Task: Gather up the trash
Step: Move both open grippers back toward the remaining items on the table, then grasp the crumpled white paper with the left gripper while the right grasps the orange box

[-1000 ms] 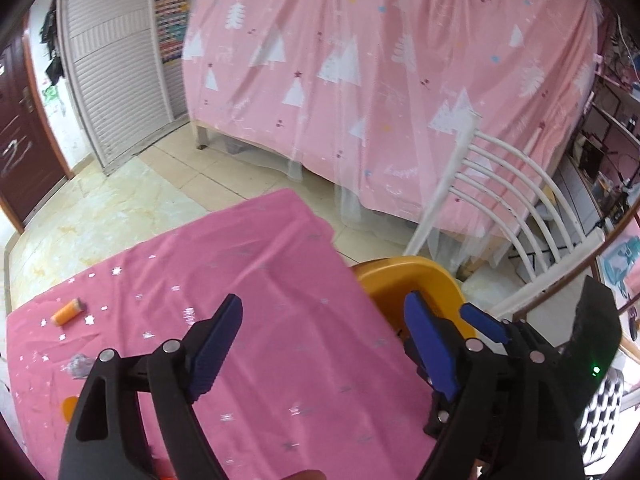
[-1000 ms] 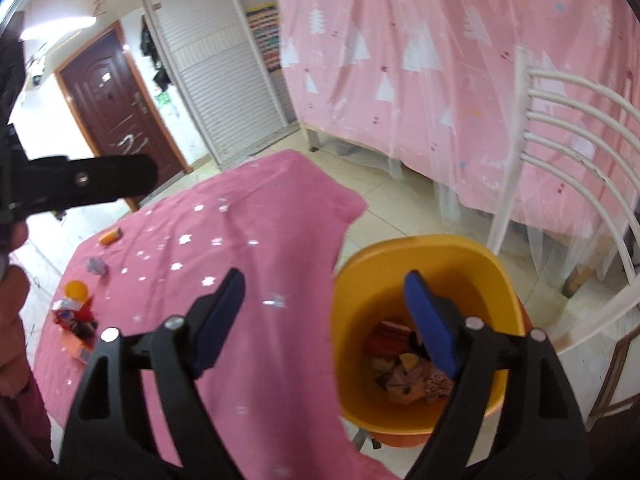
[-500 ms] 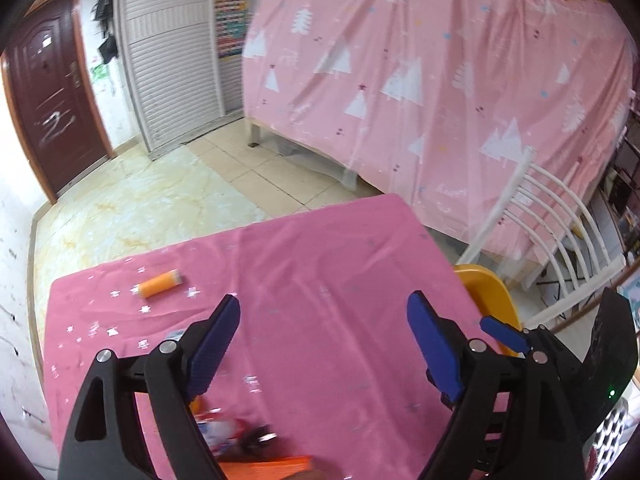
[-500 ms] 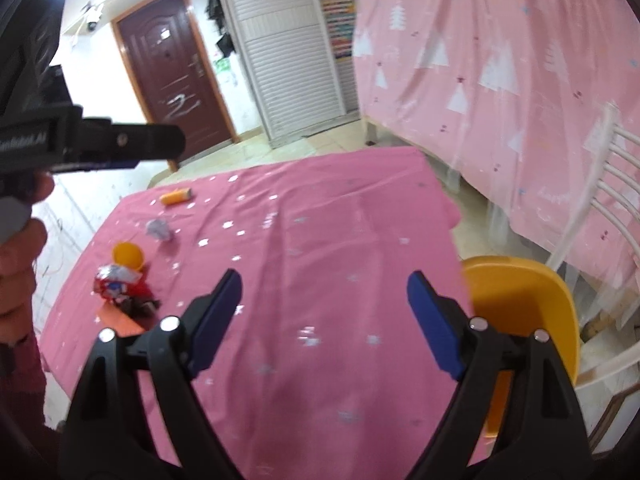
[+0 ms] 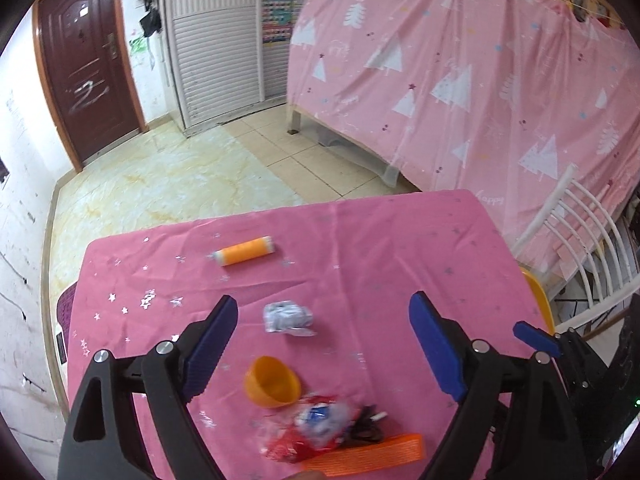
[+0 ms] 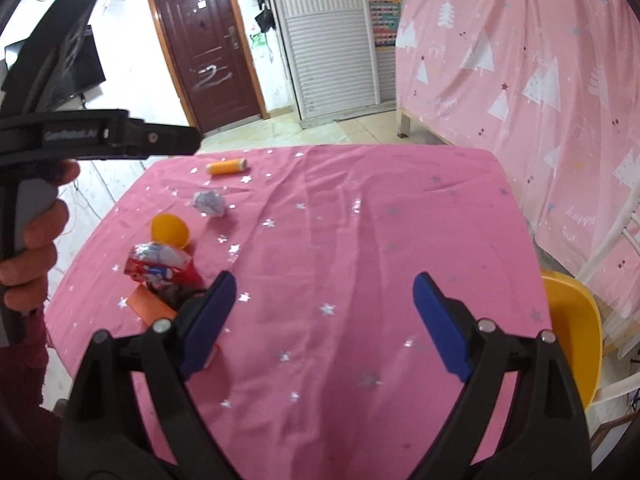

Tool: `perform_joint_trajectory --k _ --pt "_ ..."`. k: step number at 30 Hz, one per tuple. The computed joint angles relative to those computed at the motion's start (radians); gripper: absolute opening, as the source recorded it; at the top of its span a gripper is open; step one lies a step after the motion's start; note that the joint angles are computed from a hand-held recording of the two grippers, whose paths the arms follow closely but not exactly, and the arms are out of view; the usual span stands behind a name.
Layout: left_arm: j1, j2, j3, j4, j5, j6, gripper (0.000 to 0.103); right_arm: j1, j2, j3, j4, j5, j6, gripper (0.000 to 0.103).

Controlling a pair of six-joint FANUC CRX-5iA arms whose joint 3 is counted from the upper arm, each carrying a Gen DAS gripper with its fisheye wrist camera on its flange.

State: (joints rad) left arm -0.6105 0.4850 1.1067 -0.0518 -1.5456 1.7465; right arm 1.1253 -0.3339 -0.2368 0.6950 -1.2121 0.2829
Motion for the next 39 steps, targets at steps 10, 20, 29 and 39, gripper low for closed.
perform_joint_trajectory --k 10,20,29,39 --pt "0.048 0.044 -0.006 0.052 -0.039 -0.025 0.081 0.002 0.05 0.053 -0.071 0.068 0.093 0.086" --pt "0.051 0.14 0.096 0.061 -0.135 -0.045 0.066 0.0 0.043 0.06 -0.144 0.165 0.16 0.086" --pt "0.048 0.215 0.18 0.074 -0.212 -0.05 0.039 0.016 0.069 0.091 -0.198 0.174 0.244 0.086" --pt "0.071 0.094 0.002 0.077 -0.086 -0.031 0.028 0.023 0.107 0.137 -0.278 0.153 0.329 0.087"
